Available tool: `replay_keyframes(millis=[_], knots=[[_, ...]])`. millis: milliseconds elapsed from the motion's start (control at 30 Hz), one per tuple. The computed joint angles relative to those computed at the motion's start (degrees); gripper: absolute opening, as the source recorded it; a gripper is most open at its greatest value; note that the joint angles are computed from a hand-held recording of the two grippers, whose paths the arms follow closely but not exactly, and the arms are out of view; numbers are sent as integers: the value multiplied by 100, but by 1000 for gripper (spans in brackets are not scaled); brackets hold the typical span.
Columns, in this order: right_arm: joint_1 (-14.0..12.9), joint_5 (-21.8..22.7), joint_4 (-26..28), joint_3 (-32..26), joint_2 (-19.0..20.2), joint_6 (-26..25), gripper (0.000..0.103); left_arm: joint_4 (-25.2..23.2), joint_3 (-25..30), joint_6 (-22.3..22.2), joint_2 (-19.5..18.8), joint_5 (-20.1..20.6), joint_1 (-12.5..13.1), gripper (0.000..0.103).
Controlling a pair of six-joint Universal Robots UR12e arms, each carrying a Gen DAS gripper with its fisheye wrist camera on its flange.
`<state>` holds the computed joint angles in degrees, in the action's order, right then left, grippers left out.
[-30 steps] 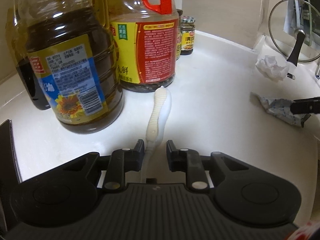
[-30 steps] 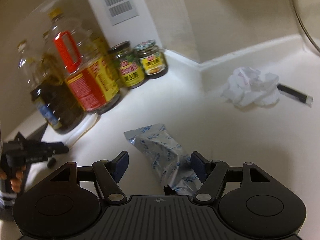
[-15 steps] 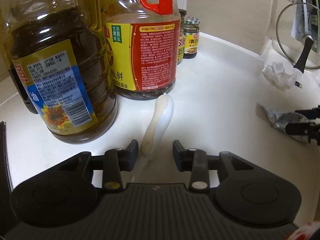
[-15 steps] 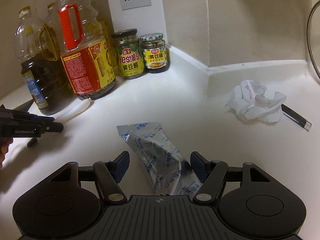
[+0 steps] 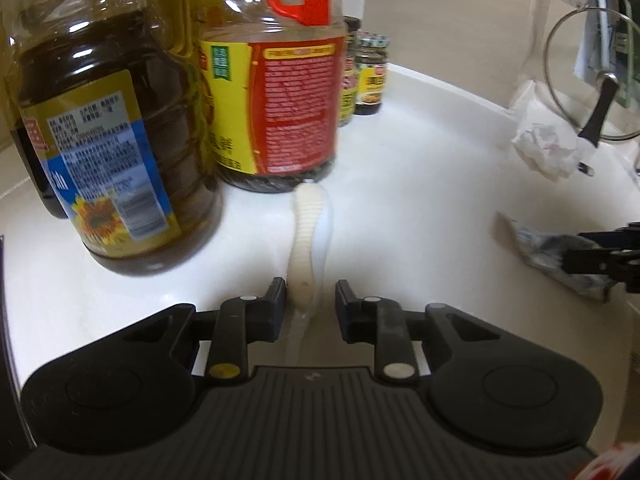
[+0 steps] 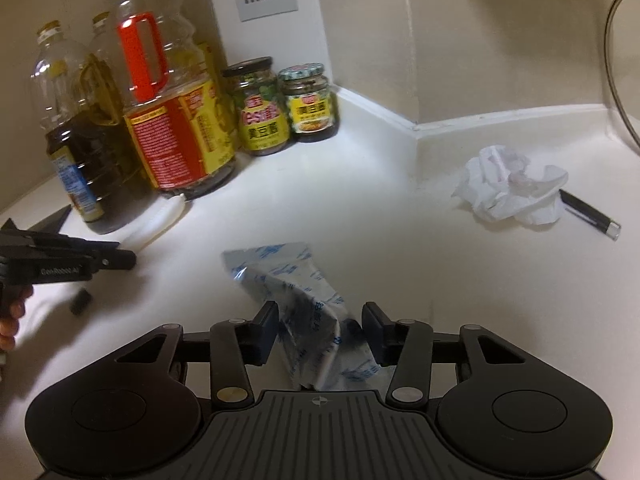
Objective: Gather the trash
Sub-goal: 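Lift the white brush with the left tool while the right tool lifts the foil packet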
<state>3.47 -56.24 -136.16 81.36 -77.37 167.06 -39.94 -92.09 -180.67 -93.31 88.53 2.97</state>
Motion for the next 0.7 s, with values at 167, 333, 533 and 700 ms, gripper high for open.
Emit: replay_keyframes(millis=[167,333,533,700], knots=[[81,-88,-8,69,-58,-71,49,44,-98,-84,85,-98,-53,24],[138,-310,-165,78,-27,245,60,9,1,-331,1,6,-93,40],[187,-433,-455,147,-21,352,58,44,39,-334,-53,192,-166,37],[203,-435,-522,207,-56,336,41,-94,3,-188,31,119,-119,26]])
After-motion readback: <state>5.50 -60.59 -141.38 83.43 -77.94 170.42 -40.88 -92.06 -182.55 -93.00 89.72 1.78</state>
